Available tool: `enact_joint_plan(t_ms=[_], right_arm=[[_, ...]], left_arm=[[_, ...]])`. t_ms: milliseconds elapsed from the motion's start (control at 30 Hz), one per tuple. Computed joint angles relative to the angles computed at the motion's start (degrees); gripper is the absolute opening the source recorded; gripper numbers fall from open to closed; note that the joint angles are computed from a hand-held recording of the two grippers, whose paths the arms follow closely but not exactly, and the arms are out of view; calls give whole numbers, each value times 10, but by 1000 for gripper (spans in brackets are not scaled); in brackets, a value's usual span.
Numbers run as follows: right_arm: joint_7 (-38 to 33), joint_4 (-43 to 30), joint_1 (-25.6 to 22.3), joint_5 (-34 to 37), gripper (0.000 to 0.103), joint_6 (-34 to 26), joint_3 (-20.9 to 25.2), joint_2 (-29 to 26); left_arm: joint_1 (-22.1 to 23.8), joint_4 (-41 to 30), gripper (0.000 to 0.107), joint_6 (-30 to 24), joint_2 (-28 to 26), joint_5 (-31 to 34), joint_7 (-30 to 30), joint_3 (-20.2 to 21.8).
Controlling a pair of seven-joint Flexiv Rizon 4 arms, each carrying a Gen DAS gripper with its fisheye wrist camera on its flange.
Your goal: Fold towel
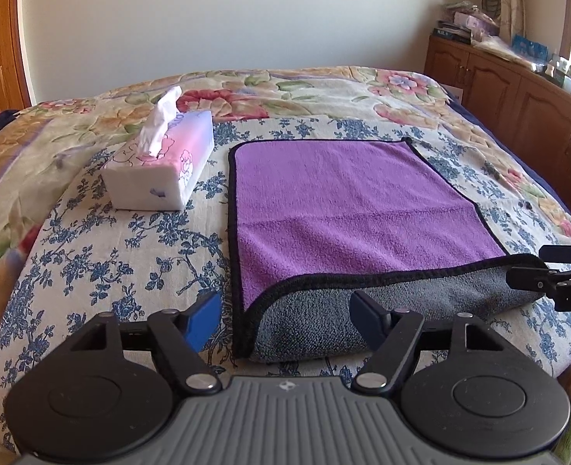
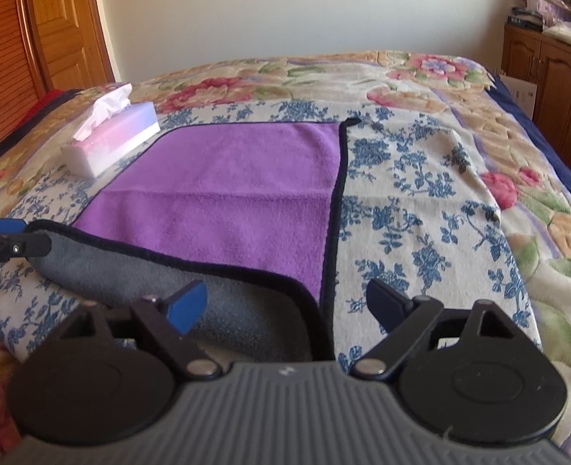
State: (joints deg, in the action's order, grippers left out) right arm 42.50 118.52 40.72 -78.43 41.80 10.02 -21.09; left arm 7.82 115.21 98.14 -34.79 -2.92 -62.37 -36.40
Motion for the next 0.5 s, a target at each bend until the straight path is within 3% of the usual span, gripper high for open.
enact_joint_plan(t_ms=[200,500], right_arm=[[5,3,-9,2,84,32,0,0],[12,9,-18,2,76,70,-3,4]], left_arm=[[-3,-2,71,-20,4,-13,5,7],[4,3,45,-35,4,-37,25,-5]])
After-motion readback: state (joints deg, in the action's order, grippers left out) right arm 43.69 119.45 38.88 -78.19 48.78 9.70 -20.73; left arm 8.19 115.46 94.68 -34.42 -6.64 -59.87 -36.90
